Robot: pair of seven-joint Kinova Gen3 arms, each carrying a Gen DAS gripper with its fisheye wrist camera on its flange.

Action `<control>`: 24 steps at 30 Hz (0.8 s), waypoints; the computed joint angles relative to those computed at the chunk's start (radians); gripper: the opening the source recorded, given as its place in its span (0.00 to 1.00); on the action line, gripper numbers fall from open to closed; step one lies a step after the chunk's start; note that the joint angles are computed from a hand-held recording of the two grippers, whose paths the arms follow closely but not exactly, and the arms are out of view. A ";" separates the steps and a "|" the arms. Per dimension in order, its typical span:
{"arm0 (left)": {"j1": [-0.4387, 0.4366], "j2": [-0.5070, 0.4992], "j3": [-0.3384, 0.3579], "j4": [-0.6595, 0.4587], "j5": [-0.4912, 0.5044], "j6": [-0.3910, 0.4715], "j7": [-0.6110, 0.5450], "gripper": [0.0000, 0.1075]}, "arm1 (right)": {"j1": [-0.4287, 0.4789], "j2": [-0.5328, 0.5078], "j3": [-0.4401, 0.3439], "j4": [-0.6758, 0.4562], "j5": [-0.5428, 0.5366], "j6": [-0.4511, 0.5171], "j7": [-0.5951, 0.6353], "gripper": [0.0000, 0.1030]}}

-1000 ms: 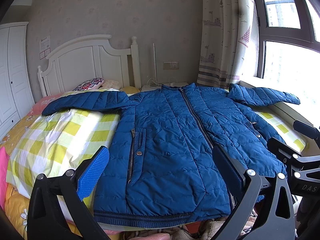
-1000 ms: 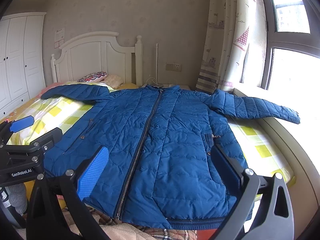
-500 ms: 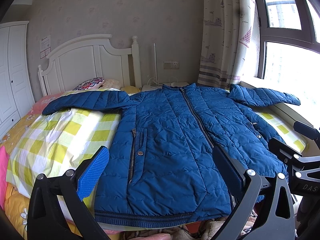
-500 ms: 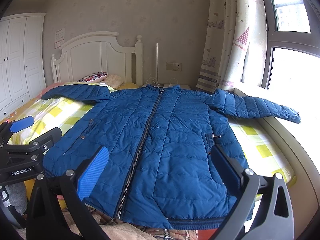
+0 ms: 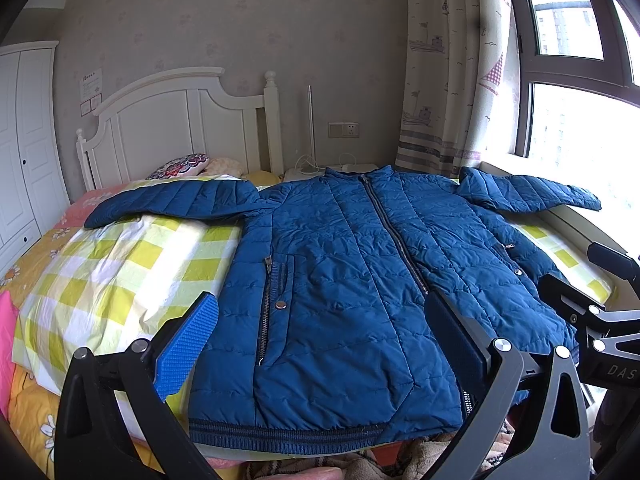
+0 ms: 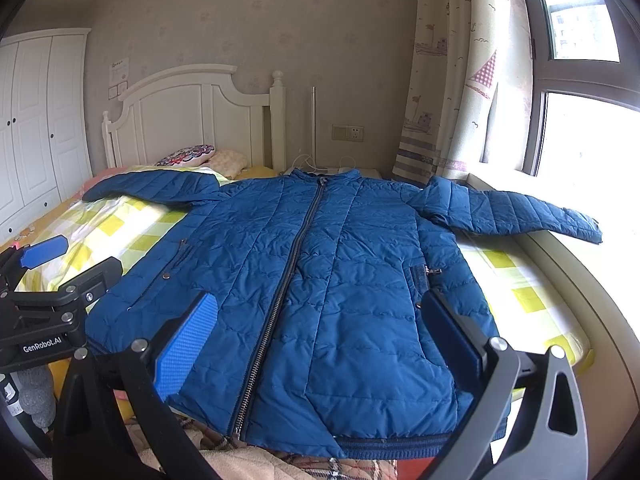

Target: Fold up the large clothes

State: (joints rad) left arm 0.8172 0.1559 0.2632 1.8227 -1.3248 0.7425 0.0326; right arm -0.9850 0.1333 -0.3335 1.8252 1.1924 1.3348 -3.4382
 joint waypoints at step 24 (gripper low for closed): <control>0.006 0.004 0.004 -0.007 0.011 0.011 -0.012 0.92 | 0.007 -0.008 -0.002 0.008 -0.009 -0.016 -0.019 0.98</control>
State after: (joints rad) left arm 0.8231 0.1594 0.2673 1.8153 -1.3142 0.7535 0.0205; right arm -0.9784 0.1256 -0.3360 1.8333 1.1831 1.3193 -3.4572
